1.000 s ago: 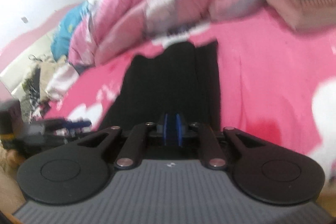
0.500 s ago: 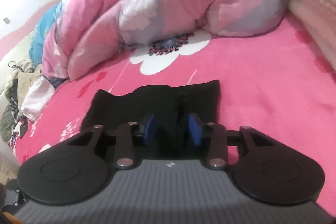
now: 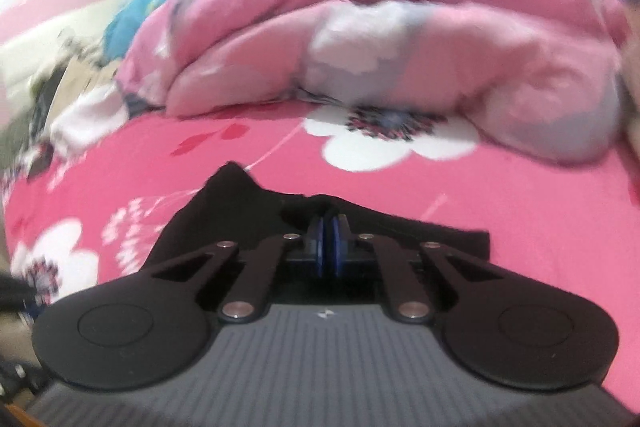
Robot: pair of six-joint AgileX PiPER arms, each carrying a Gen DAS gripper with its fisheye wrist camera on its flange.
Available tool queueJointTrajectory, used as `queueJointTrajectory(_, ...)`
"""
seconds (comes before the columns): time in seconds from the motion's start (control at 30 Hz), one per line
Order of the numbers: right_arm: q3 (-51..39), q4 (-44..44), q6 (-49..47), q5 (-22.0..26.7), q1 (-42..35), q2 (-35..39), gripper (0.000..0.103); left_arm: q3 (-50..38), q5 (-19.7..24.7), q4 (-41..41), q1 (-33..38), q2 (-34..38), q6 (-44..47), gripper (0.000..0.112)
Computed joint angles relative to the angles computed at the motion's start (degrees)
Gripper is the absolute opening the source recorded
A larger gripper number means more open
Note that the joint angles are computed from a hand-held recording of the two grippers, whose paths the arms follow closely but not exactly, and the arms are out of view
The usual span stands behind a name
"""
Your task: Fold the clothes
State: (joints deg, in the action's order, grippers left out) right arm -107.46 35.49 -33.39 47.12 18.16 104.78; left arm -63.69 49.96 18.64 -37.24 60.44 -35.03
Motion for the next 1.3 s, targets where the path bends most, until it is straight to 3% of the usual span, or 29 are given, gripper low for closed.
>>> queueJointTrajectory(0.13,3.54,-1.07,-6.73,0.68,2.52,-3.44,0.007,0.09,-0.16,-0.15,0.13,-0.07,0.12,0.062)
queueJointTrajectory(0.23,7.63,-4.05,-10.15,2.18,5.01,-6.85,0.020,0.21,-0.34,-0.55,0.40,-0.19,0.44,0.062)
queueJointTrajectory(0.27,9.17,-2.14,-12.30,3.22,4.71,-8.18,0.027,0.24,-0.41,-0.74,0.53,-0.22,0.59,0.062)
queueJointTrajectory(0.37,11.80,8.52,-18.75,7.90,0.28,-10.91,0.035,0.26,-0.53,-1.10,0.77,-0.26,0.86,0.062)
queueJointTrajectory(0.43,11.44,15.48,-18.10,9.88,-4.76,-10.67,0.042,0.24,-0.47,-0.87,0.57,-0.25,0.58,0.062)
queueJointTrajectory(0.53,8.36,18.43,-10.81,10.08,-10.16,-8.60,0.042,0.29,-0.47,-0.89,0.59,-0.29,0.62,0.062)
queueJointTrajectory(0.6,2.99,9.97,-0.10,7.86,-10.38,-5.06,0.042,0.35,-0.58,-1.25,0.87,-0.33,1.01,0.062)
queueJointTrajectory(0.7,-7.49,0.14,9.00,11.17,-9.41,2.43,0.037,0.41,-0.77,-1.80,1.25,-0.35,1.47,0.062)
queueJointTrajectory(0.83,-17.21,-4.48,11.66,16.84,-7.40,9.56,0.029,0.45,-1.10,-2.79,1.89,-0.35,2.23,0.062)
queueJointTrajectory(0.9,-17.34,-5.21,10.07,17.15,-6.65,9.53,0.025,0.47,-1.23,-3.12,2.11,-0.36,2.48,0.062)
queueJointTrajectory(1.1,-9.76,-6.39,4.33,12.41,-5.16,3.46,0.022,0.59,-1.38,-3.62,2.42,-0.52,2.87,0.062)
queueJointTrajectory(1.23,-4.89,-14.76,5.03,1.51,-1.86,0.21,0.022,0.57,-1.21,-2.99,1.96,-0.51,2.23,0.062)
queueJointTrajectory(1.3,-6.61,-13.78,5.66,1.80,-2.29,1.37,0.023,0.59,-1.24,-2.75,1.80,-0.45,1.97,0.062)
